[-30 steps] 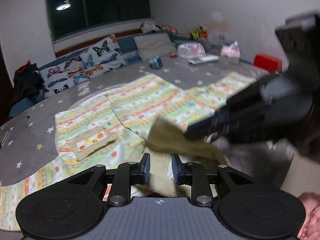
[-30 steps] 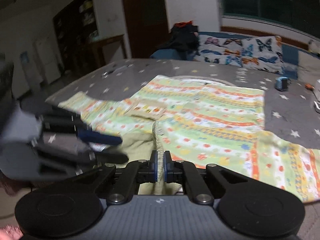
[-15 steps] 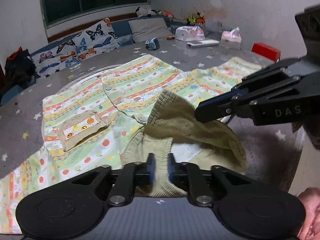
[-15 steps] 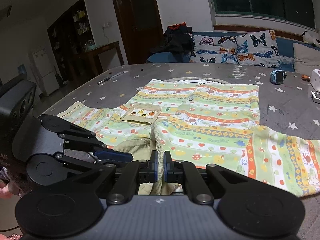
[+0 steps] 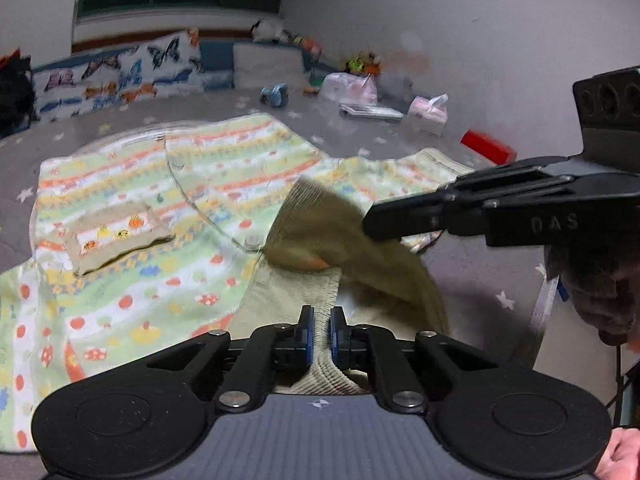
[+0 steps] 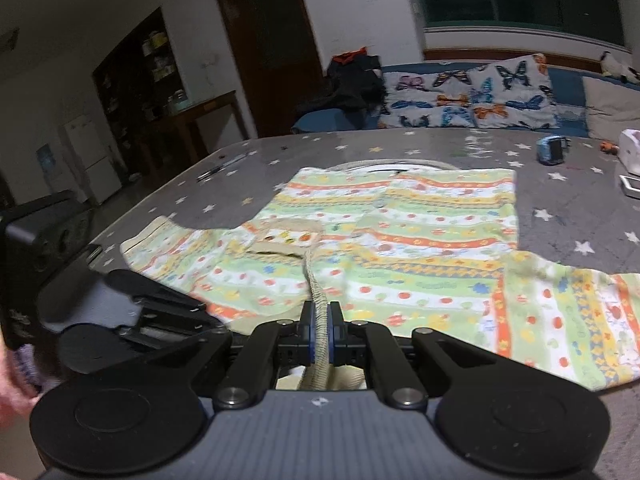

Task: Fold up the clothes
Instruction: 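Grasp the khaki sleeve with the right gripper while the left gripper holds it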

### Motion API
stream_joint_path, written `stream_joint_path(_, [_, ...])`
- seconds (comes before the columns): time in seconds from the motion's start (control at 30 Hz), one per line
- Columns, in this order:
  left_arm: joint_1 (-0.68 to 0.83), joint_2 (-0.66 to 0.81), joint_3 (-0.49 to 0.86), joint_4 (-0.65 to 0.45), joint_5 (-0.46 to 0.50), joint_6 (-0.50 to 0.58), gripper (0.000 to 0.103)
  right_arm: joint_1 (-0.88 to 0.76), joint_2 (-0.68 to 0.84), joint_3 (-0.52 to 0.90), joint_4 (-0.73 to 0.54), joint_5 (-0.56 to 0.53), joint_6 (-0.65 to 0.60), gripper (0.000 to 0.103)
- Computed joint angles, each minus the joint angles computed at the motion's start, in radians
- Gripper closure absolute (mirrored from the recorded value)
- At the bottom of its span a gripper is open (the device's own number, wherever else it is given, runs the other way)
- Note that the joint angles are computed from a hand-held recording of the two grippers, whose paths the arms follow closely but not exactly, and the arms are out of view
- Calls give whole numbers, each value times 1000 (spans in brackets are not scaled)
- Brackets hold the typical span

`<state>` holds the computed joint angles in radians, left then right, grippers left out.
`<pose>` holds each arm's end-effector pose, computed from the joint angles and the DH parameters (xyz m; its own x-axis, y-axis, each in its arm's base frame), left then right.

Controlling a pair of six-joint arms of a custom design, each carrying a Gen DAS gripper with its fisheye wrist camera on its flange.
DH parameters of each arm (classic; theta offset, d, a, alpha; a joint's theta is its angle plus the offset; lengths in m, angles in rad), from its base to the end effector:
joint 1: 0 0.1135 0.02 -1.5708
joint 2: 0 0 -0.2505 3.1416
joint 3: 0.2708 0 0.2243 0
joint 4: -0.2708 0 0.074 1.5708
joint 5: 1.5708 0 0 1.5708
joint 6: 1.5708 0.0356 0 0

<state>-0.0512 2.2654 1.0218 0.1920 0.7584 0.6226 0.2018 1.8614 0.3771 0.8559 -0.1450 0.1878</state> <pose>0.3544 -0.0427 0.0339 -0.4840 0.4487 -0.7513 0.8127 0.5488 -0.1957 0.2523 0.0569 0.0792 -0.6242 0.0609 -0.7789 -0.1998 0.9514 0.2345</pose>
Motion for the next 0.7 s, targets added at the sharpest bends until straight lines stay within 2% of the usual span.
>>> stream_joint_path(0.1, [5,-13,-13,-10,-1,33,91,36,19,25,-33,-18,-27,98])
stream_joint_path(0.23, [29,-56,-56,-43,2,152,90,72,52,85,-120,-39,-77,97])
stream_joint_path(0.43, [122,-139,-60,-142,70,256,89,29,-7,109,-175,-94,-95,95])
stream_joint_path(0.53, [137,-165,-55,-96,81,180,89,16,29,146,-170,-65,-85,93])
stream_joint_path(0.63, [116,-161,-37,-26,58,44,89,34,117,208,-194,-21,-106,93])
stream_joint_path(0.7, [95,-141,-6,-21,50,-25,89,57,157,225,-205,16,-125,93])
